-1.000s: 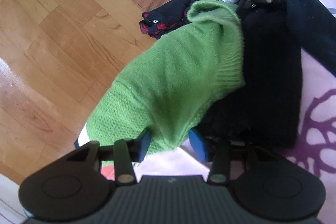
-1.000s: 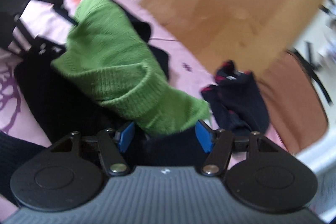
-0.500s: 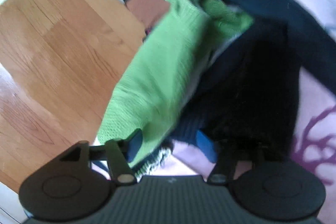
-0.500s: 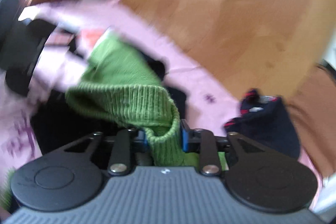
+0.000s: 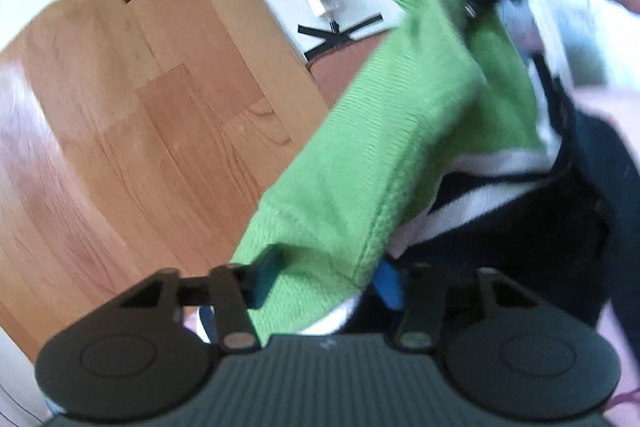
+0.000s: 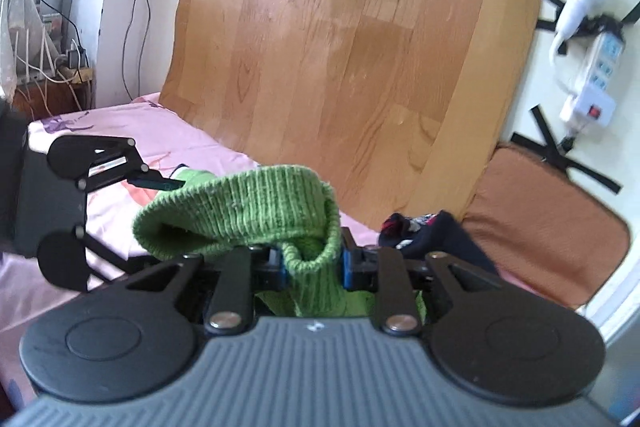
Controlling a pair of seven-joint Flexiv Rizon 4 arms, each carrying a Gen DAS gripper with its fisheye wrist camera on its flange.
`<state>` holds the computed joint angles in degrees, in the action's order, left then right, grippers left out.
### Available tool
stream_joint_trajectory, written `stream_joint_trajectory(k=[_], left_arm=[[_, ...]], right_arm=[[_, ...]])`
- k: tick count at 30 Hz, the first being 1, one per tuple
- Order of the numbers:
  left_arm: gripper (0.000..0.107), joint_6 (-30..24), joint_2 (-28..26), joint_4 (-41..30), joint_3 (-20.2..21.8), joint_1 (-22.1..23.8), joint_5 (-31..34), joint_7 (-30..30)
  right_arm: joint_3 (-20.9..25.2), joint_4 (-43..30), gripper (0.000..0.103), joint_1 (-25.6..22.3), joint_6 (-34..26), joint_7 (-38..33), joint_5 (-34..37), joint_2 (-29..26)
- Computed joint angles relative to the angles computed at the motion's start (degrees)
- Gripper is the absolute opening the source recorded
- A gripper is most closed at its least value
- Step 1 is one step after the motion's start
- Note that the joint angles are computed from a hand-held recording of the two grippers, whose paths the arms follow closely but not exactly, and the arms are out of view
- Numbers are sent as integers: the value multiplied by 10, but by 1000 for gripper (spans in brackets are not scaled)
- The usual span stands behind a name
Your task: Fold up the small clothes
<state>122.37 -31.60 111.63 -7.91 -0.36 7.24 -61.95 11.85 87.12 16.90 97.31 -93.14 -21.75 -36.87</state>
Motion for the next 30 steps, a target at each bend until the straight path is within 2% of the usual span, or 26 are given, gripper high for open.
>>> stream_joint_trajectory(k=[1,3,5,8,9,12,14,15,18,20,21,22,24,26,28,30], left_arm=[[31,-10,9,5,-34,36,29,-22],[18,-28,23,9,-73,77,62,-50],[17,-29,35,18,-87,94,73,-72],[17,-30,51,29,-144,158,122,-127],[20,-20,56,36,-144,162,132,-137],[25,6,62,41,-92,114,125,-135],[37,20,58,40,-51,67,100,-119],[47,31,54,39,-27,38,78,-106],[49,62,34,30,22,-31,8,-67],[37,66,25,22,23,-40,-16,-65],[18,62,26,20,15,-32,-16,-74],[10,57,31,21,-1,-15,-5,-94],[10,73,43,27,-25,22,25,-143],[10,108,58,38,-23,39,39,-181],[10,143,76,53,-1,32,31,-196],[10,177,98,74,28,5,-4,-184]], right_arm=[[-27,13,26,19,10,8,5,10],[-30,14,26,18,17,8,4,11],[-65,33,26,45,36,14,8,25],[-92,49,26,64,56,13,8,36],[-105,58,26,75,62,15,14,43],[-123,74,26,89,83,14,25,56],[-138,83,26,103,98,10,35,64],[-144,90,26,111,107,5,41,69],[-137,108,26,109,122,-16,40,83],[-148,121,26,124,134,-34,52,93],[-155,125,26,132,138,-43,60,98],[-166,130,26,144,142,-53,72,102],[-213,141,26,193,144,-87,120,111],[-236,141,26,214,142,-101,148,113],[-224,135,26,207,144,-104,159,111],[-215,140,27,212,159,-114,170,112]])
